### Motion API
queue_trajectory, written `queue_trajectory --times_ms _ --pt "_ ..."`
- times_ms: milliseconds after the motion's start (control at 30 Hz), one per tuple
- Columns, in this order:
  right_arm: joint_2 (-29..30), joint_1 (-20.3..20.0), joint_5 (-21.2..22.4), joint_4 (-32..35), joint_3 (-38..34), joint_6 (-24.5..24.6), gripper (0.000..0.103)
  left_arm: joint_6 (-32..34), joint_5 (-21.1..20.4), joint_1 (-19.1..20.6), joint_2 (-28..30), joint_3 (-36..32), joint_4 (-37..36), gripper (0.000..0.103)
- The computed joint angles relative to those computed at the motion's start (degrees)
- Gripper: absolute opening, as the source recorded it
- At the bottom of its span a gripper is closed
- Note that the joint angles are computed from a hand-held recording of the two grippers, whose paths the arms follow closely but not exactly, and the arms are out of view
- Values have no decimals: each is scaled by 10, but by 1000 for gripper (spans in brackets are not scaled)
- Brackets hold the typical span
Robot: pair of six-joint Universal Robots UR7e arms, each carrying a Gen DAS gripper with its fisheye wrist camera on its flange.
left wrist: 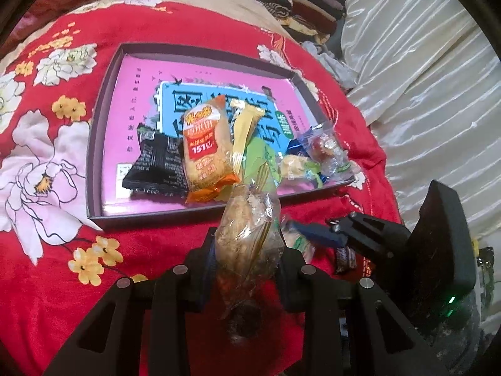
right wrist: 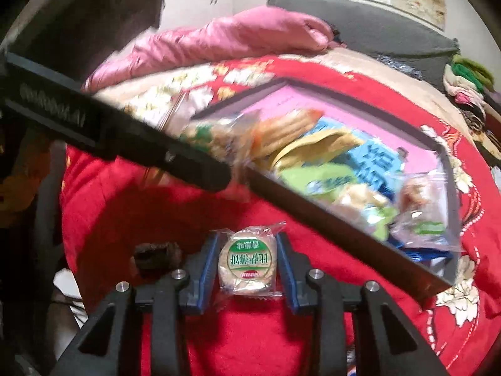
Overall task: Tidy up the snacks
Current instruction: 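Carry the clear bag and the cake packet over the tray with both tools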
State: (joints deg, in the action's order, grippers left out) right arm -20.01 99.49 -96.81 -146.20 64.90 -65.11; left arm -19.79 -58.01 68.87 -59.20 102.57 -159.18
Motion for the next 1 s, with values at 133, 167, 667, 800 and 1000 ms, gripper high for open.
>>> queue_trajectory --times_ms 133,167,667,800,1000 --pt "-15 -6 49 -18 6 21 37 7 9 -7 -7 5 -12 33" --pt "-19 -8 61 -21 7 28 37 9 12 -9 -9 6 -15 33" --pt "-6 -9 107 -84 -29 83 37 5 74 -9 -31 16 -71 33" --pt "3 -8 110 -88 -45 96 37 4 95 -3 -31 13 -82 33" --pt "13 -7 109 -93 -59 103 37 -4 112 8 -27 9 -99 33"
